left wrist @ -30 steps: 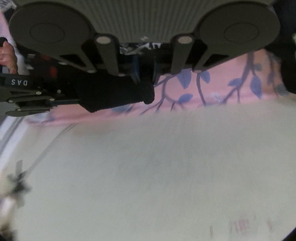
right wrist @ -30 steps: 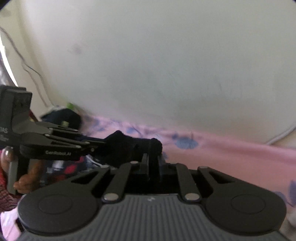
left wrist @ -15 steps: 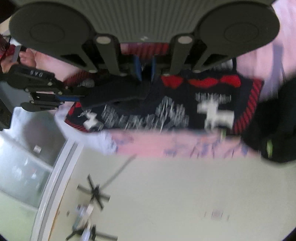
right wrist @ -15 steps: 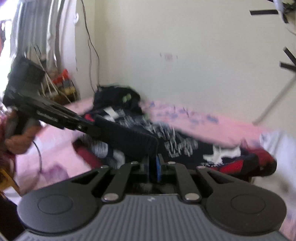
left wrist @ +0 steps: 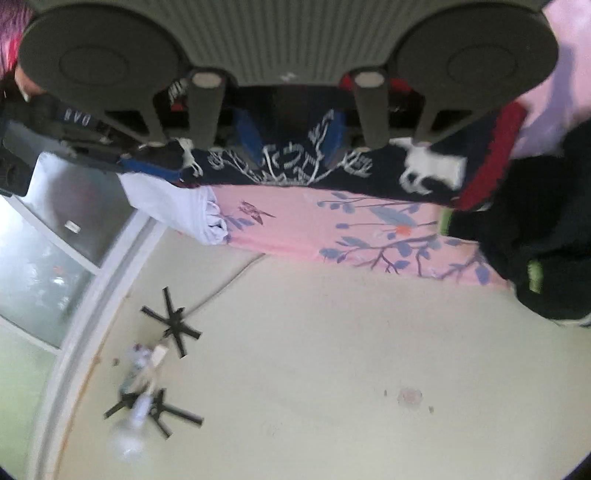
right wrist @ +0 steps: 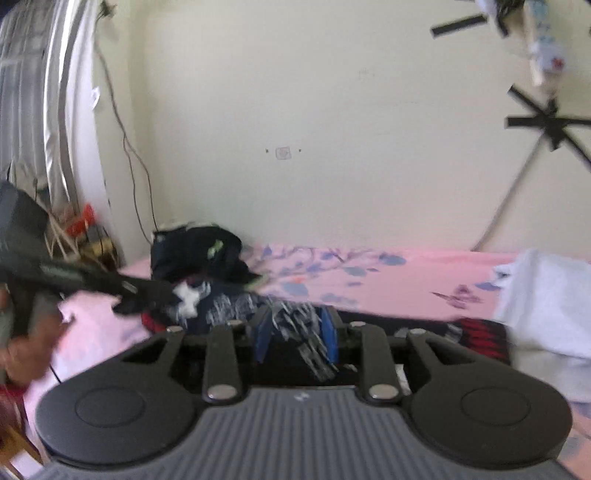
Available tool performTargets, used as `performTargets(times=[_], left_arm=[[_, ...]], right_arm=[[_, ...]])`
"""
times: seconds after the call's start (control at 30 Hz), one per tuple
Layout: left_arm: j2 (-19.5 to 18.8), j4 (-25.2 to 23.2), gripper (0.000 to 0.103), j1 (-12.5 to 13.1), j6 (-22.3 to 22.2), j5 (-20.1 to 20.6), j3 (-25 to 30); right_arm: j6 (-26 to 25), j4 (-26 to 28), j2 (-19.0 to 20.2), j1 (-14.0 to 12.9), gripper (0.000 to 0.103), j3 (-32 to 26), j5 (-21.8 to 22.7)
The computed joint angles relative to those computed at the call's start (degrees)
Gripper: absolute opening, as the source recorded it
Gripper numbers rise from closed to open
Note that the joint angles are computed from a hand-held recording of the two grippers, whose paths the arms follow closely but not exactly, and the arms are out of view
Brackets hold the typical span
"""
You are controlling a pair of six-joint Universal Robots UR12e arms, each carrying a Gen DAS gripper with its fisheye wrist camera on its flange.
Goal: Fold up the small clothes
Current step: 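Fold the held hem over the sweater body with both grippers and release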
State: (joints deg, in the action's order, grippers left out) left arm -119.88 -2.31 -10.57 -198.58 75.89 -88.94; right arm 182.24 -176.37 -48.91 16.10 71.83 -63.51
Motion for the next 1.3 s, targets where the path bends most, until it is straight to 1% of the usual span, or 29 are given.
performTargets(times=[0.03, 0.07, 0.1, 0.13, 0.17, 0.2, 0.23, 0.27, 0.3, 0.33, 0.37, 0.4, 0.47, 0.5, 0.53, 0.57, 0.63, 0.7, 0.77, 0.8, 0.9, 0.97, 1.03, 1.1, 1.17, 1.2, 1.23, 1.27, 1.3], left_arm=[[-1.2, -1.2, 0.032, -0.5, -0.1, 0.6, 1.5], [-2.5, -3.2, 0.032, -0.8, 0.7, 0.9, 3.1], [-3.5, -7.6, 0.032, -1.3, 1.8, 2.4, 5.2], [-4.9, -11.0, 0.032, -2.0, 2.9, 5.2, 6.8], [-5.9, -12.0, 0.034, -2.7, 3.4, 8.2, 7.2], [-6.1, -10.5, 0.035, -3.2, 4.4, 9.9, 7.1], [-6.4, -8.7, 0.035, -3.5, 6.0, 11.1, 6.8], [-6.3, -9.2, 0.035, -3.6, 5.7, 11.2, 6.8], [-6.0, -10.1, 0.035, -3.4, 5.0, 10.4, 6.7], [-5.7, -10.1, 0.035, -3.2, 4.5, 9.9, 6.4], [-5.2, -10.3, 0.034, -2.8, 3.3, 8.7, 5.8], [-4.6, -9.7, 0.035, -2.3, 1.9, 7.4, 4.9], [-3.8, -7.1, 0.049, -2.1, 0.1, 7.2, 3.2], [-3.6, -5.3, 0.051, -2.1, -0.6, 7.3, 2.3], [-3.3, -5.0, 0.051, -2.4, -0.2, 8.3, 1.8], [-3.5, -4.9, 0.051, -2.8, 0.5, 9.9, 1.7], [-3.8, -4.0, 0.052, -4.2, 3.0, 14.4, 1.8], [-4.3, -3.5, 0.054, -5.5, 4.5, 18.5, 2.1], [-4.5, -3.6, 0.055, -6.3, 5.0, 21.3, 2.4], [-4.5, -3.4, 0.055, -6.5, 4.9, 22.1, 2.4], [-3.8, -3.7, 0.055, -6.8, 4.0, 23.2, 1.6], [-3.3, -4.0, 0.059, -7.1, 4.3, 23.9, 0.9], [-2.9, -3.6, 0.06, -7.4, 4.4, 25.1, 0.1], [-2.8, -3.6, 0.06, -7.9, 5.0, 26.9, -0.2], [-2.6, -3.9, 0.06, -8.3, 5.4, 28.0, -0.5], [-2.4, -4.1, 0.06, -8.4, 5.4, 28.3, -0.5], [-2.3, -4.3, 0.061, -8.4, 5.3, 28.5, -0.7], [-2.2, -4.6, 0.062, -8.5, 5.3, 28.9, -0.7], [-2.2, -5.1, 0.063, -8.6, 5.1, 29.4, -0.8]], right_arm=[[-0.2, 2.9, 1.1, 0.3, 0.017, -1.9, 0.0], [-2.2, 7.4, 2.1, 0.9, 0.017, -3.8, -1.5], [-4.5, 11.7, 3.1, 1.6, 0.016, -5.1, -4.2], [-4.4, 13.6, 4.1, 1.7, 0.016, -6.0, -4.9], [-2.5, 13.1, 4.8, 1.2, 0.015, -6.4, -3.2], [0.7, 12.7, 5.0, 0.6, 0.014, -6.5, -1.1], [4.0, 14.3, 4.9, 0.0, 0.013, -6.8, 0.5], [6.2, 15.3, 4.5, -0.5, 0.013, -6.6, 1.9], [7.4, 14.3, 3.8, -0.8, 0.013, -5.4, 2.5], [9.4, 12.1, 2.8, -1.3, 0.015, -3.5, 3.0], [12.1, 8.5, 1.7, -1.7, 0.025, -1.1, 3.3], [15.8, 2.9, 0.3, -2.6, 0.037, 2.3, 3.8], [21.5, -5.2, -2.0, -4.0, 0.044, 7.7, 2.6], [24.3, -8.4, -3.2, -4.6, 0.05, 10.4, 0.8], [26.2, -10.3, -4.0, -5.0, 0.053, 12.1, -0.7], [27.8, -11.6, -4.7, -5.4, 0.054, 13.7, -2.2], [29.5, -13.1, -5.7, -5.9, 0.053, 15.9, -4.2], [28.9, -13.7, -6.0, -5.5, 0.053, 16.5, -6.5], [26.5, -13.0, -6.0, -4.7, 0.053, 16.1, -8.9], [25.1, -12.7, -5.8, -4.3, 0.053, 15.5, -9.1], [19.8, -11.7, -5.6, -3.1, 0.053, 15.0, -7.5], [15.9, -10.1, -5.4, -2.3, 0.053, 14.5, -7.1], [14.1, -9.1, -5.3, -1.8, 0.053, 14.5, -6.9], [13.8, -7.4, -5.1, -1.5, 0.052, 14.3, -7.0], [14.2, -4.6, -5.2, -1.5, 0.05, 14.1, -8.3], [14.4, -2.9, -5.1, -1.5, 0.042, 13.7, -8.9], [15.1, -2.0, -5.1, -1.6, 0.038, 13.7, -9.1], [16.3, -2.4, -5.2, -1.9, 0.035, 14.0, -8.5], [17.4, -2.9, -5.4, -2.2, 0.035, 14.4, -7.6]])
